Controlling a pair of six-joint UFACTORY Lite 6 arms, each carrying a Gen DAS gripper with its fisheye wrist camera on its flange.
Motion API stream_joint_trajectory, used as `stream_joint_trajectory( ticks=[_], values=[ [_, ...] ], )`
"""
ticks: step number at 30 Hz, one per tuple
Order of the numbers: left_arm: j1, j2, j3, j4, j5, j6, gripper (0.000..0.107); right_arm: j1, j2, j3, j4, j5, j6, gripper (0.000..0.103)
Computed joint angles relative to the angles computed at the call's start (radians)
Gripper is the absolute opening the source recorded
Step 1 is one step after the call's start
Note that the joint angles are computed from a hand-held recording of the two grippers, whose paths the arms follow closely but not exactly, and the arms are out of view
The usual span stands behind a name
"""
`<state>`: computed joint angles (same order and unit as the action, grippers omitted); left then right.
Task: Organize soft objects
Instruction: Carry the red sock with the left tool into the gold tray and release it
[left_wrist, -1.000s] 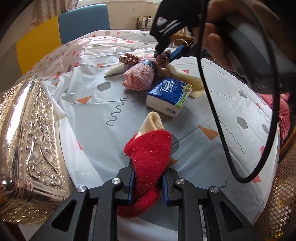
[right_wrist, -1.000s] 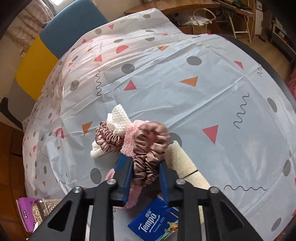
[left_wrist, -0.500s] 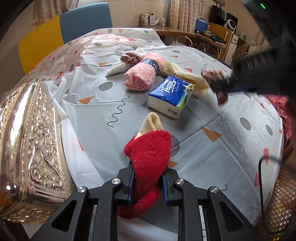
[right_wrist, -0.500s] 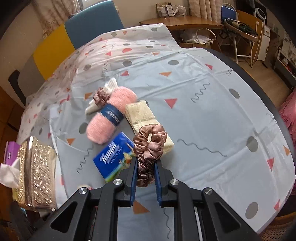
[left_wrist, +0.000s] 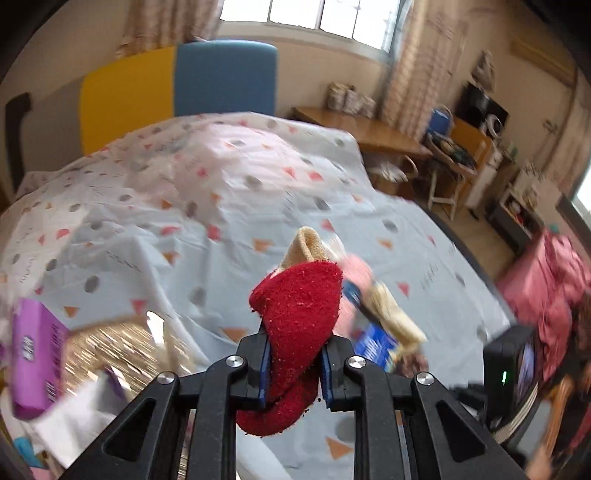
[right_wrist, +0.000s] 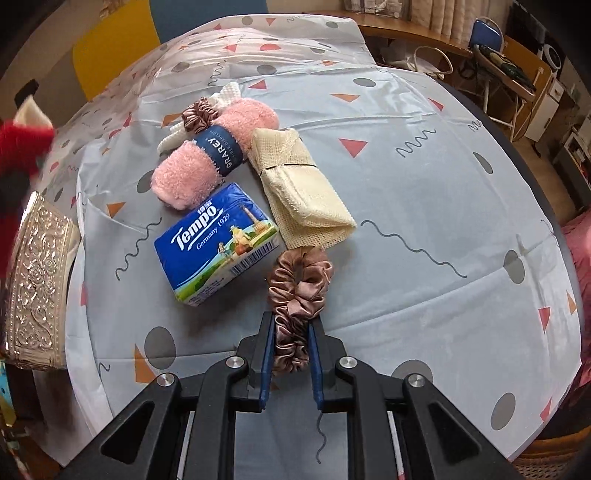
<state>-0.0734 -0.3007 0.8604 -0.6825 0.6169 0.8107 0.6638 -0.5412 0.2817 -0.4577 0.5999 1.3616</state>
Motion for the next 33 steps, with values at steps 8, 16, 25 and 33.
stream_joint_trajectory(
  ticks=[8,16,25,33],
  values=[
    [0.397,0.227,0.339,-0.111,0.162,0.204,0.021,-0.001,0.053,0.009,-0.016,-0.026,0.004,0.017],
    [0.807,0.501,0.591,-0.181,0.318,0.376,0.021,0.027,0.104,0.019,-0.073,-0.034,0.062,0.018],
    [1.150,0.730,0.681,-0.144,0.449,0.487,0.021,0.106,0.161,0.050,-0.153,0.024,0.143,0.018],
    [1.249,0.865,0.707,-0.050,0.451,0.509,0.022,0.165,0.200,0.073,-0.185,0.064,0.202,0.018]
  ],
)
